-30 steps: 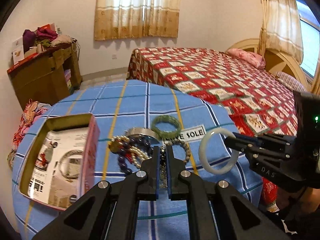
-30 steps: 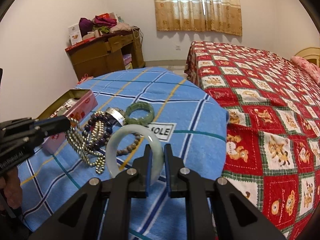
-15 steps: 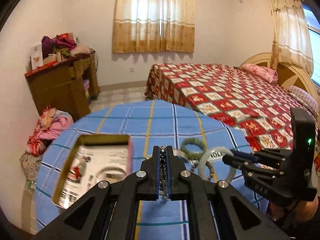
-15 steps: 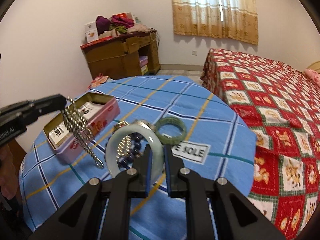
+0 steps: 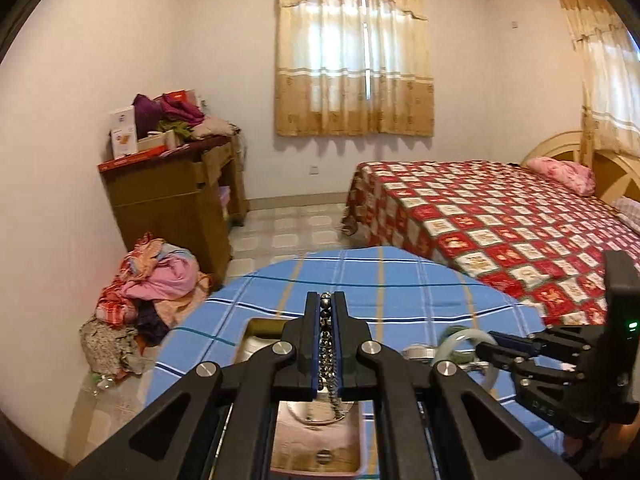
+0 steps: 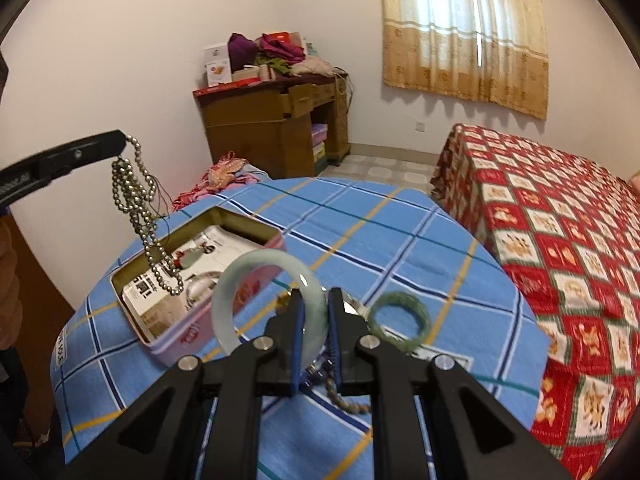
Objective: Organize jewelry
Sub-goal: 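Lift both pieces into the pink tin and open both tools to release them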
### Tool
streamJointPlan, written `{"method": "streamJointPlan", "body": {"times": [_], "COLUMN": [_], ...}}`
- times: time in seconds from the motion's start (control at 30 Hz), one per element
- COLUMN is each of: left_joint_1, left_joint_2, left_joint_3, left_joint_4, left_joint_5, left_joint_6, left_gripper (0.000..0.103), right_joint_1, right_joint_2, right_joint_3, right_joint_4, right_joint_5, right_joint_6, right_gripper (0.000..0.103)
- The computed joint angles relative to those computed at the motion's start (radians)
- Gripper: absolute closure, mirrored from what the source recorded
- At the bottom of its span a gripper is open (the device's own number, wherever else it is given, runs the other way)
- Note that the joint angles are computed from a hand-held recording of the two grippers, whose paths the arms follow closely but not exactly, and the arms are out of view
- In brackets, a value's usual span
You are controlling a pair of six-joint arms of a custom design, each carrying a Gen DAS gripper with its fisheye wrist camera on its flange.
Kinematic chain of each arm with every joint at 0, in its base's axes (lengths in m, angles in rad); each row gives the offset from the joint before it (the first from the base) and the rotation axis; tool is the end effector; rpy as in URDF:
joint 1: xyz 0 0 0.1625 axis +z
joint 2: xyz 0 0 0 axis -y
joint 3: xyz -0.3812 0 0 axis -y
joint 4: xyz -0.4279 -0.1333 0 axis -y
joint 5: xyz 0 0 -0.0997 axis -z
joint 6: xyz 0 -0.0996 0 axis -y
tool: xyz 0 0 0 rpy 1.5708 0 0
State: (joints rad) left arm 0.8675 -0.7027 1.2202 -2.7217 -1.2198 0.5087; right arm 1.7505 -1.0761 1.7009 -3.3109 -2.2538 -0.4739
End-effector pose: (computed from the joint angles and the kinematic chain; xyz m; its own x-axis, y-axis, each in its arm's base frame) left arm -0.3886 -0.7174 0.1808 -0.4866 0.6943 -0.5303 0.8682 0.3167 -0.3820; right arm 0.1839 -0.6184 0.3033 -0.7333 0.1753 0.6569 -0.4645 0.5763 -0.6724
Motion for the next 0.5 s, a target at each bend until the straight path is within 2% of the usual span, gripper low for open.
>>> {"method": "streamJointPlan", "body": {"times": [0.5], "left_joint_1": [0.054], "left_joint_2": [0.089], "left_joint_3": [-0.113], "left_joint_4": [0.049], "left_joint_5": [0.083], "left_joint_6": [-0.017], "left_gripper": [0.099], "right_joint_1": [0.021], "right_joint_2": [0.152], "right_joint_3": [-0.221], "right_joint_4": [0.119], "right_joint_5": [0.037], "right_joint_6": [-0.059], "right_gripper": [0.089]}}
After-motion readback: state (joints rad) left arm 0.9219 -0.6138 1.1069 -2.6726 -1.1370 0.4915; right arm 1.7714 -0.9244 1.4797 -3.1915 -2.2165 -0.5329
